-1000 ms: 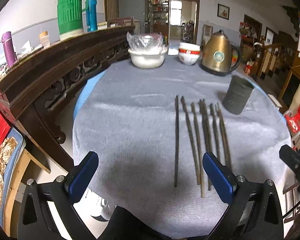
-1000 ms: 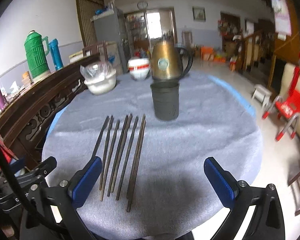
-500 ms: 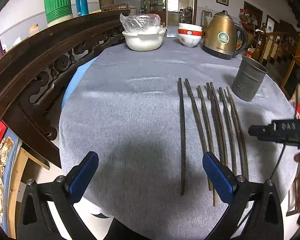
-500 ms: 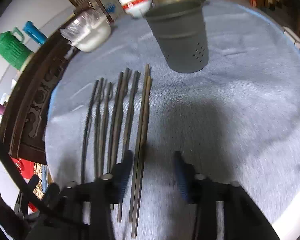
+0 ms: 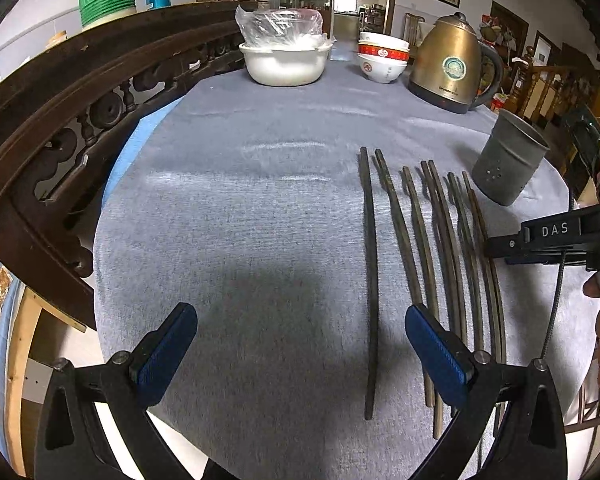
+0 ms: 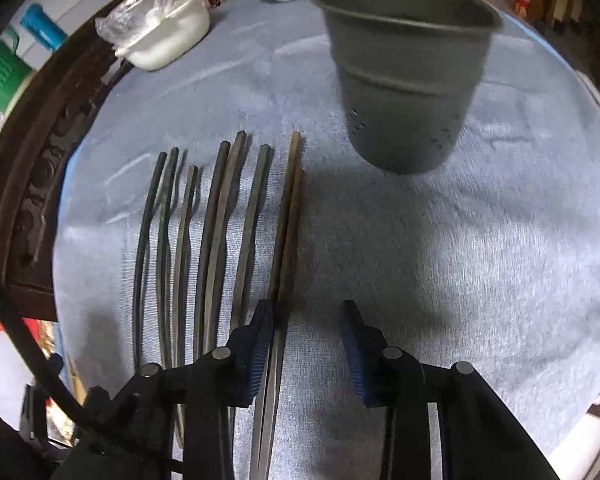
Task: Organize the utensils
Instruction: 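Lower right tool onto a dark chopstick while left tool lowers onto another chopstick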
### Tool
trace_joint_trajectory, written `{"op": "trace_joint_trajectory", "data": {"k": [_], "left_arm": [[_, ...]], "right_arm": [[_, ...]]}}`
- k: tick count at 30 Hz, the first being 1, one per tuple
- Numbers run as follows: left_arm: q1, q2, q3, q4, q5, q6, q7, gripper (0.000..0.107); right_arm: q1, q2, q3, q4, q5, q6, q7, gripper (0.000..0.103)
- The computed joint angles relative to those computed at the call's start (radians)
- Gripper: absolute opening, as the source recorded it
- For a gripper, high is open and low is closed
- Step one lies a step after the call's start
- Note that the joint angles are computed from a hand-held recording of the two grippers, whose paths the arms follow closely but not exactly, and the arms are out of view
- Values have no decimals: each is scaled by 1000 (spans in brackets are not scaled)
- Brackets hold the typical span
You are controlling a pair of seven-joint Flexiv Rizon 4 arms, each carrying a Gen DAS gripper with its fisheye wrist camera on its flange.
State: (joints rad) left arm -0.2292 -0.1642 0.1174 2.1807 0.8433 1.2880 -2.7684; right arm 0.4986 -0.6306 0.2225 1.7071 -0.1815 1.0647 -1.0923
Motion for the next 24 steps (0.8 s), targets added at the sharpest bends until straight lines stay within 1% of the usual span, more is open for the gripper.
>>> {"op": "trace_joint_trajectory", "data": {"k": [4,6,8,9,10,11,12,14,16,18,19,21,24], "left_arm": [[15,-13,-1,3,-38,9,47,103],[25,-21,-2,2,-71,12,86,103],[37,-28,-2,3,-115,18,137,103],[39,-30,0,3,-132,19,157,103],[41,-31,3,0,-148,13,179,103],[45,-32,3,-2,-166,11,205,103],[51,-33,2,-2,-189,10,238,103],[56,-39,4,-4,-220,18,282,103],[61,-49,2,-9,-262,19,323,103],[58,-56,7,-9,-291,26,345,103],[51,-59,13,-12,-296,21,348,103],[39,-67,22,-20,-302,11,354,103],[23,-80,30,-36,-308,-10,352,103]], "right_arm": [[-4,-17,13,-48,5,-55,-31,35],[1,-29,16,-82,2,-101,-55,30],[13,-54,21,-137,1,-173,-78,24],[34,-56,1,-140,-22,-173,-74,22],[48,-61,-8,-153,-38,-195,-76,22],[48,-66,-4,-167,-33,-206,-84,21],[41,-70,2,-181,-21,-217,-97,17],[16,-75,25,-201,21,-232,-129,17],[-20,-83,55,-220,76,-235,-187,17],[-68,-88,90,-250,169,-255,-214,18],[-88,-83,104,-251,209,-242,-235,18],[-95,-66,95,-234,239,-207,-252,18],[-85,-58,71,-238,231,-229,-258,18]]}}
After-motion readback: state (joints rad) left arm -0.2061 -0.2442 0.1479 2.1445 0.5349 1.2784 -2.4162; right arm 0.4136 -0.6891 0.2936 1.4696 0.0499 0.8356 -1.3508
